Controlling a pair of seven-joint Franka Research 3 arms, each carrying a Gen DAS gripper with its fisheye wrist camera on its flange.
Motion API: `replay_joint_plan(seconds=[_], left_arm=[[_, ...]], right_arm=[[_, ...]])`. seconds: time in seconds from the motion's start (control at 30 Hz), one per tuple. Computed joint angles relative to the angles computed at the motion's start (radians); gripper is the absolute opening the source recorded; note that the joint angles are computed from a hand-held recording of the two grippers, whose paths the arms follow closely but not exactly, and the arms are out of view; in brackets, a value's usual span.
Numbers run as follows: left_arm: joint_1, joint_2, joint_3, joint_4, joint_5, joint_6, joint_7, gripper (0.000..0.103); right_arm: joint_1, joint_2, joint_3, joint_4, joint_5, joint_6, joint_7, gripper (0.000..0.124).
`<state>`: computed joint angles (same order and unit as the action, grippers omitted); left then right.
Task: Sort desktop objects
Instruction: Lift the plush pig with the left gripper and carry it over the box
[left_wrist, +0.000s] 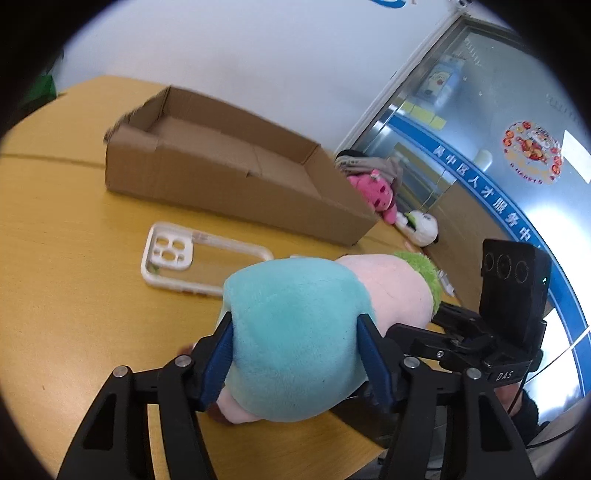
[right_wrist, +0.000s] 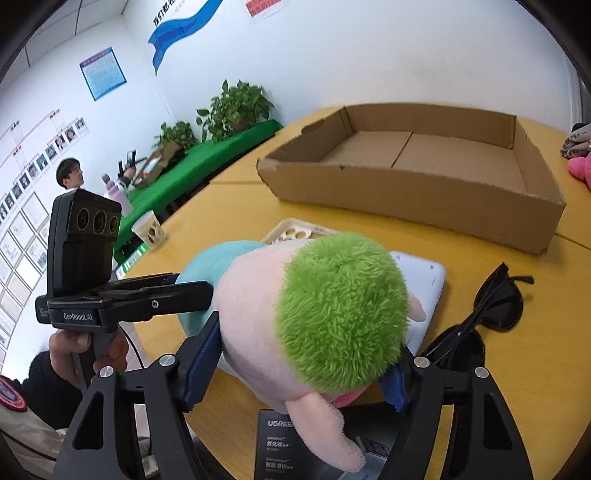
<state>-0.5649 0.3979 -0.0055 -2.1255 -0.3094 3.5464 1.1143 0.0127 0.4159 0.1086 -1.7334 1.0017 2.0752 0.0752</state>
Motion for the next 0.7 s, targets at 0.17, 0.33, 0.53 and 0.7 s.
replay_joint_plan(seconds=[0.17,0.33,0.53,0.7], left_arm=[[-0.142,-0.025,0.168,0.095,-0.089,-0.089,0.161,0.062],[-0.195,-0.013,0.286,0.214,-0.053,-0.156,0.193,0.062],[-0.187,0.017,0.363,0.374,0.056,-0.229,0.174,0.062],[-0.027,0.054,0.244,0.507,0.161,-0.289,0.16,0.062]], right_arm=[[-0.011,-0.019,0.011,0.044,0.066,-0.005,-0.012,0.079],[-0.003,0.007,0.026,0.164,0.116,0.004,0.006,0.079],[0.005,0.08,0.06,0.374,0.131,0.003,0.073,0.079],[0.025,0.139,0.089,0.526,0.099,0.042,0.115,0.079]])
